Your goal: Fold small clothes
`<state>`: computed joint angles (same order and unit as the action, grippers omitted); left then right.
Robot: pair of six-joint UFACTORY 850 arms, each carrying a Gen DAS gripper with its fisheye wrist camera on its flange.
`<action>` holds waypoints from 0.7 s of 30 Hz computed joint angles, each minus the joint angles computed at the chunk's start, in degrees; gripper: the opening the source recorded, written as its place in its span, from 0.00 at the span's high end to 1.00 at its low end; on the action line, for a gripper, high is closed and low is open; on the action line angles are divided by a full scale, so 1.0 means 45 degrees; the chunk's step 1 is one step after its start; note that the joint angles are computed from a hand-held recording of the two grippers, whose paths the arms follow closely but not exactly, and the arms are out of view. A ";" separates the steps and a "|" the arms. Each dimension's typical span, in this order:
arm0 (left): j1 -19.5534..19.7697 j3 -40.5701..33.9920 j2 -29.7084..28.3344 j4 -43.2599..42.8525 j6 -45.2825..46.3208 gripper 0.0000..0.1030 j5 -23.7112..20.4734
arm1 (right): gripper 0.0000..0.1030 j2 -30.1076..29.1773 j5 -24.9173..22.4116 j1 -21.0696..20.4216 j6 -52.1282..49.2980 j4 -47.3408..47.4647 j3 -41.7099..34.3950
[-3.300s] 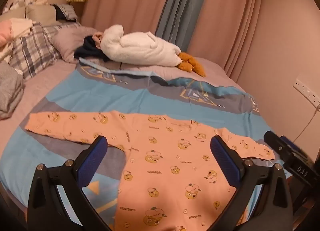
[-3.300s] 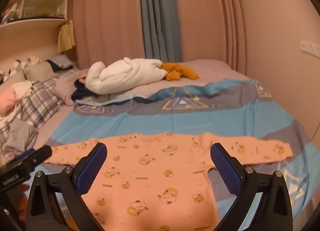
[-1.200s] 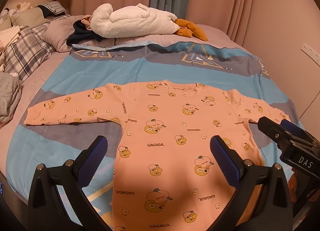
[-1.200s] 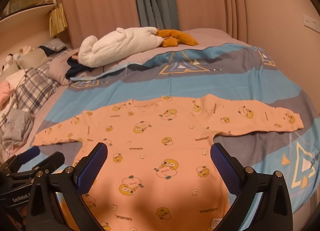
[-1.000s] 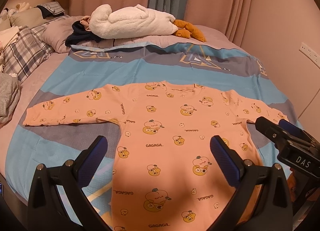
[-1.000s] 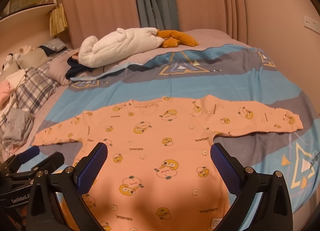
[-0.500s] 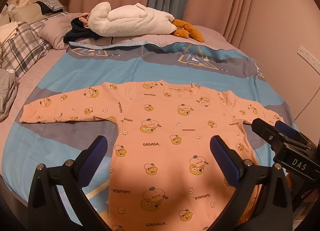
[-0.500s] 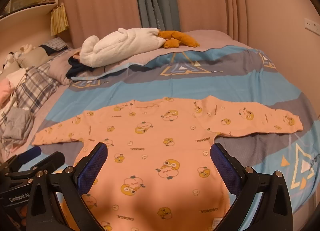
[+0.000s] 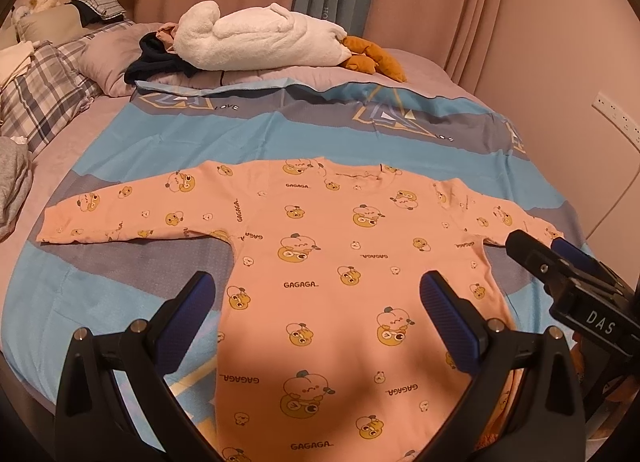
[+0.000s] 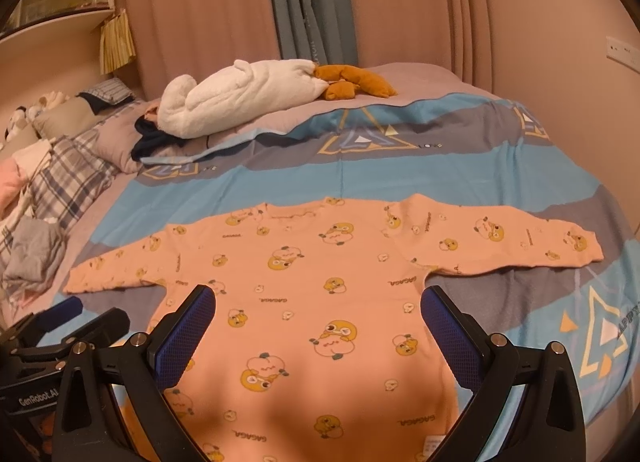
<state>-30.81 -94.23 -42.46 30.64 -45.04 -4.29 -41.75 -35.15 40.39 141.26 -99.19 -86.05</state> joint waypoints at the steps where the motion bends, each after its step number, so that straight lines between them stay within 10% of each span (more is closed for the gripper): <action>1: -0.0001 0.0011 0.0004 0.0488 -0.0507 0.01 -0.0033 | 0.01 0.0005 -0.0037 0.0021 -0.0019 0.0047 0.0007; 21: 0.0063 0.0035 0.0006 -0.3334 0.3355 0.01 0.0025 | 0.01 -0.0049 -0.0024 0.0078 -0.0079 0.0035 0.0022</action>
